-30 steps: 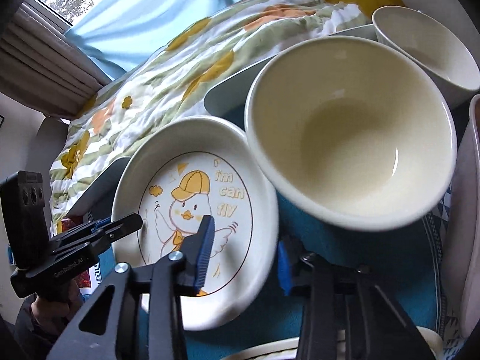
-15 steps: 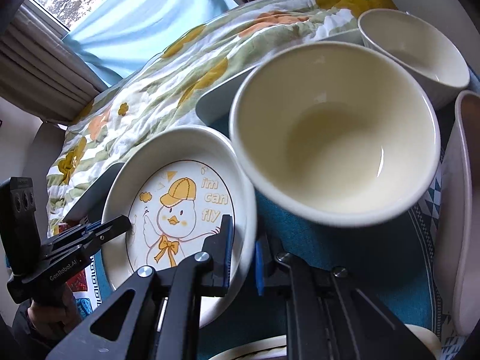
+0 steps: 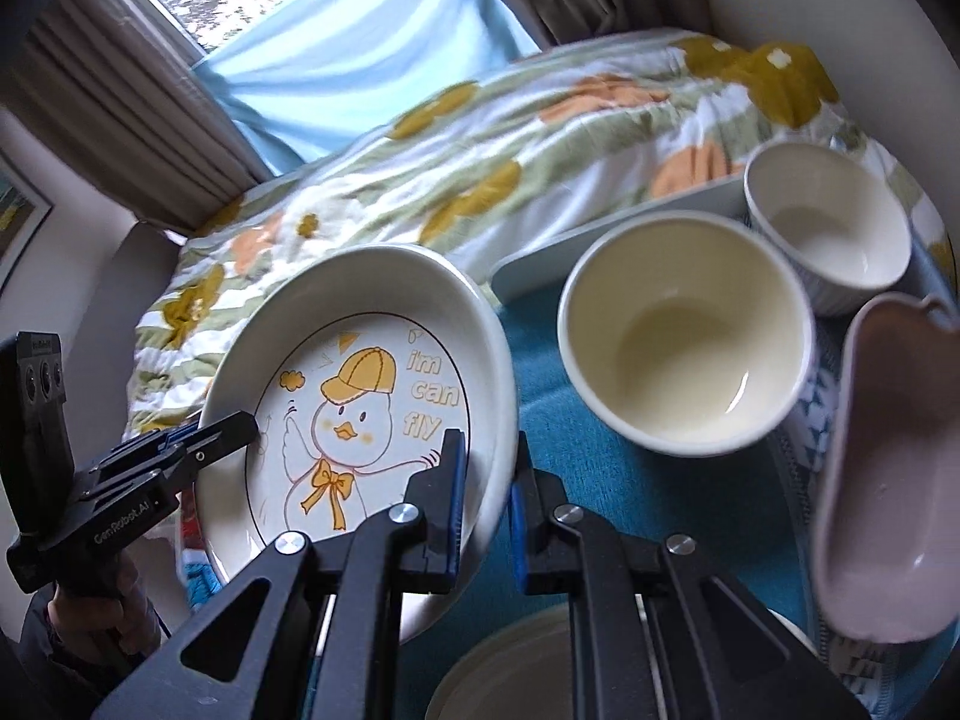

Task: Organize plates and bowls

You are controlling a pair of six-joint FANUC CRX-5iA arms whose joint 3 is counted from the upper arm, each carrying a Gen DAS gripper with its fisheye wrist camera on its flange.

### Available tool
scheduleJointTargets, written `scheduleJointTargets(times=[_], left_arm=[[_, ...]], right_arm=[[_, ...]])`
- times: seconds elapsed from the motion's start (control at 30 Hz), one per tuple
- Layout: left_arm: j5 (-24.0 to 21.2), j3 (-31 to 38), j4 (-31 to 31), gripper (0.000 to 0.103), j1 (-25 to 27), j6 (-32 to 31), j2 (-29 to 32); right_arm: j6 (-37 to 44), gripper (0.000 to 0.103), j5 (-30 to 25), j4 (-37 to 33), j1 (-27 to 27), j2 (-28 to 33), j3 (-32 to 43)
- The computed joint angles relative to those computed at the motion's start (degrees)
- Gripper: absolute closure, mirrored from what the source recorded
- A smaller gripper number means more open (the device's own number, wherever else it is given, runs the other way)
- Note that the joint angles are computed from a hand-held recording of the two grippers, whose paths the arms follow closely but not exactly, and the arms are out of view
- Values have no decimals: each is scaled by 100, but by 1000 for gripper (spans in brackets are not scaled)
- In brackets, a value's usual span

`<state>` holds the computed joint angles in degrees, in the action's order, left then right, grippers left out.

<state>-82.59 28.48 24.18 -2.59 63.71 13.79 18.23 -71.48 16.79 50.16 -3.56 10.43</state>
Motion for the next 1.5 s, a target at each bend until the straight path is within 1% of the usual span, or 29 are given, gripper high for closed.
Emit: scheduleJointTargets(times=[0.13, 0.2, 0.37, 0.43, 0.67, 0.77, 0.93, 1.03, 1.23, 1.5], left_arm=[[-61, -10, -189, 91, -127, 388, -391], [-34, -86, -341, 91, -238, 702, -639], [138, -502, -849, 91, -678, 1705, -1359], [163, -660, -1023, 91, -904, 2130, -1560], [223, -1260, -1542, 91, -1738, 3383, -2108], [272, -1574, -1583, 91, -1932, 3686, -2285], [361, -2048, -1591, 91, -2112, 3874, -2480], [450, -2323, -1582, 91, -2167, 3863, -2563], [689, -2807, -1390, 91, -2130, 3855, -2658], [833, -2973, -1243, 91, -2042, 3773, -2584]], right_arm=[[315, 91, -156, -134, 92, -270, 86], [520, 91, -269, -139, 181, -440, 88], [1157, 91, -451, -337, 308, -947, -42], [1318, 91, -557, -380, 363, -1152, -147], [1507, 91, -891, -597, 565, -1898, -699], [1446, 91, -1043, -675, 702, -2205, -977], [1298, 91, -1139, -830, 813, -2487, -1342], [1340, 91, -1090, -985, 741, -2573, -1519], [1390, 91, -1074, -1043, 692, -2644, -1779], [1427, 91, -1133, -1006, 712, -2645, -1829]])
